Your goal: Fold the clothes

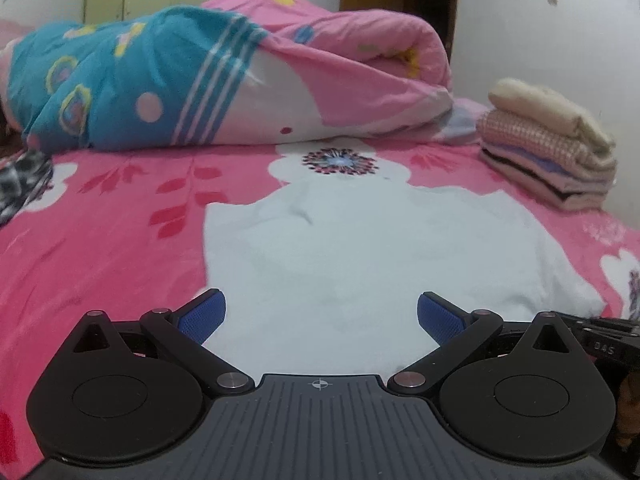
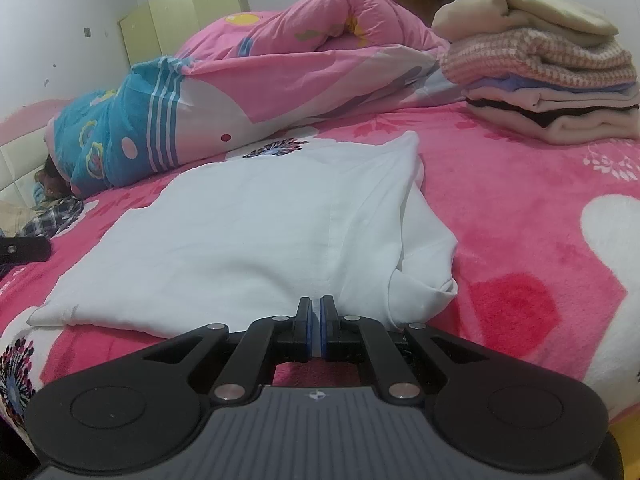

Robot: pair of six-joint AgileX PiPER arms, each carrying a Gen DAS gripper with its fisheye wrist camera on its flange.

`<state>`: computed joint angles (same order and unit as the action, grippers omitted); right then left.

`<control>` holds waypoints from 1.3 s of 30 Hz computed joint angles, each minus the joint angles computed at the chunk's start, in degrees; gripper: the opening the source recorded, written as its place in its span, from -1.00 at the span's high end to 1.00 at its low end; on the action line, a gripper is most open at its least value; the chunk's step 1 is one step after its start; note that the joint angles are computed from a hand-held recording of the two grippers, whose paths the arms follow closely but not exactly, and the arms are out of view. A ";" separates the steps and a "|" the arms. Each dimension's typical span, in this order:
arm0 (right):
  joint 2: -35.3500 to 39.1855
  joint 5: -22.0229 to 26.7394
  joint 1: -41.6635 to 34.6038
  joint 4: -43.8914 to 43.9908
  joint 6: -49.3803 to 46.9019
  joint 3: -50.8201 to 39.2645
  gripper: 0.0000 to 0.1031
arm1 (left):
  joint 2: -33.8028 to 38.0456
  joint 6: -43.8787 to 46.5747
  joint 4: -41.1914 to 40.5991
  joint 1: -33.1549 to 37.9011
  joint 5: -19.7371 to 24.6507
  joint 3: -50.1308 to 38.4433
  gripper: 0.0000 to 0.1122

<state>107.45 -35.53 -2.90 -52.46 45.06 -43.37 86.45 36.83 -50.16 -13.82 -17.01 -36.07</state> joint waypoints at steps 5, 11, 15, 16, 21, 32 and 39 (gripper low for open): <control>0.19 -0.39 -0.25 -0.22 0.07 0.03 0.94 | 9.18 21.21 -24.47 -4.33 -2.20 -7.43 -0.83; 0.02 -0.26 0.02 0.69 -0.96 0.29 0.94 | 13.56 15.19 -22.36 -4.87 -3.63 -7.54 -0.84; -0.48 0.31 0.70 2.32 -2.33 0.81 0.94 | 13.29 22.04 -28.91 -4.53 -2.32 -8.68 -0.84; -0.99 1.08 1.12 2.80 -2.70 0.89 0.94 | 13.25 23.43 -30.33 -4.52 -2.19 -8.88 -0.84; -6.11 6.64 5.75 10.66 -12.83 2.18 0.60 | 13.34 30.37 -37.23 -4.18 -1.35 -10.24 -0.84; -5.59 8.25 13.20 26.46 -28.27 -1.14 0.29 | 13.41 35.19 -42.13 -4.09 -1.14 -11.07 -0.84; 4.06 2.83 13.43 33.06 -35.39 -3.24 0.16 | 13.52 36.02 -43.07 -4.13 -1.18 -11.30 -0.84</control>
